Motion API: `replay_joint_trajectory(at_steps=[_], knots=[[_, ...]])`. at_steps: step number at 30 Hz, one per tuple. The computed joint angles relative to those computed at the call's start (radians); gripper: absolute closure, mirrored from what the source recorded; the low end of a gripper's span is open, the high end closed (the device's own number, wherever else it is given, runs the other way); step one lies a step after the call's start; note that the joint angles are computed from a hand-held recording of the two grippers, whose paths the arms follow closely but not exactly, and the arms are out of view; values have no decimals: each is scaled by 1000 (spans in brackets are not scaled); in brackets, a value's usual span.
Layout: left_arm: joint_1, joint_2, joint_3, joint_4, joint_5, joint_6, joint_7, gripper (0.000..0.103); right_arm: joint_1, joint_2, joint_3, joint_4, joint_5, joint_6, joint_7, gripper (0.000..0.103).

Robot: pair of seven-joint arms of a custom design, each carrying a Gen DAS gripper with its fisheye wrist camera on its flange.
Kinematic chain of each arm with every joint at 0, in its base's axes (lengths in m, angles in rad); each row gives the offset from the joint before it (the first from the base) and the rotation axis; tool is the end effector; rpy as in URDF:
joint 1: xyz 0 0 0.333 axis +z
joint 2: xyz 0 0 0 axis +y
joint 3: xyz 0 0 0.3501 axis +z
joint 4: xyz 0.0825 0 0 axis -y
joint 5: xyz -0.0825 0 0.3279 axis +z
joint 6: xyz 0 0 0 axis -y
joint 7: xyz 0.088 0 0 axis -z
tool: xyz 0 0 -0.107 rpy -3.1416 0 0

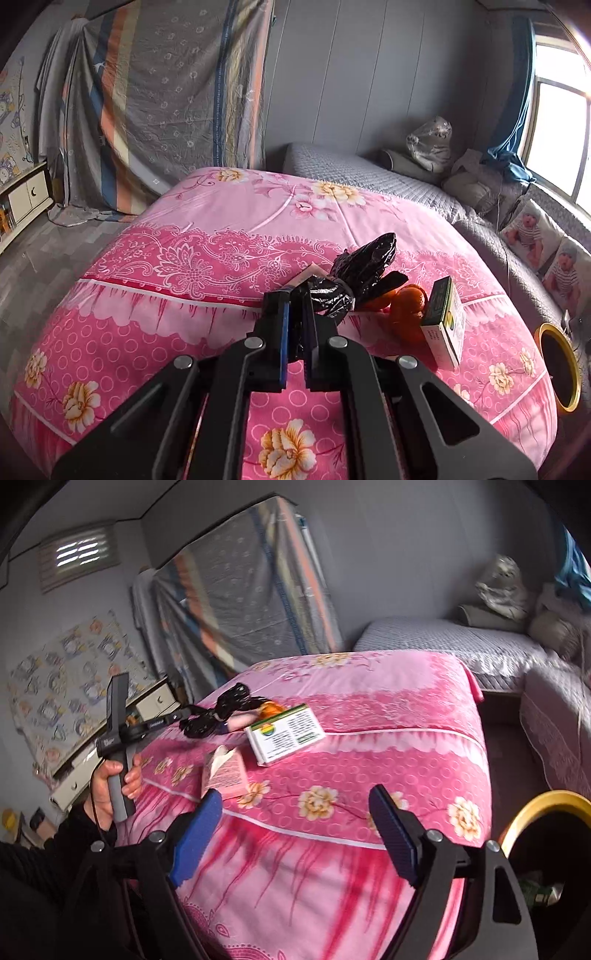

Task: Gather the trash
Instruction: 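Move the left gripper to the black plastic bag and close on it, then grasp the torn pink carton with the right gripper while the left lifts the black bag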

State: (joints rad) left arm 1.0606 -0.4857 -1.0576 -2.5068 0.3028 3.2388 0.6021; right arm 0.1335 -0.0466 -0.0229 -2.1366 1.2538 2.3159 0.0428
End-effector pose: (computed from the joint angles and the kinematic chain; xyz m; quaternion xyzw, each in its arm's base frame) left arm 0.4396 -0.0943 0.5291 -0.7460 0.4508 -0.3284 0.3638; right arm 0.5029 0.0738 0.5223 -0.8157 0.3192 -0.0545 0.4793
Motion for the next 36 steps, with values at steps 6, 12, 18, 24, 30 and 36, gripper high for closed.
replay_joint_trajectory(at_steps=[6,12,18,24,30,36], knots=[[-151,-82,138,-99,-56,45,-8,98,70,21,56,-9,-73,32,-18,23],[-250,-176,232,-188,-130,81,8,98,126,54,95,-14,-132,71,-12,23],[-328,-236,299,-260,-183,95,19,98,161,97,122,7,-175,130,7,24],[-369,-302,326,-301,-223,121,44,98,179,159,146,69,-247,166,84,24],[-399,-271,347,-297,-200,79,111,99,205,218,179,113,-356,243,183,24],[-516,-169,427,-264,-113,-69,206,57,196,236,205,129,-396,256,214,24]])
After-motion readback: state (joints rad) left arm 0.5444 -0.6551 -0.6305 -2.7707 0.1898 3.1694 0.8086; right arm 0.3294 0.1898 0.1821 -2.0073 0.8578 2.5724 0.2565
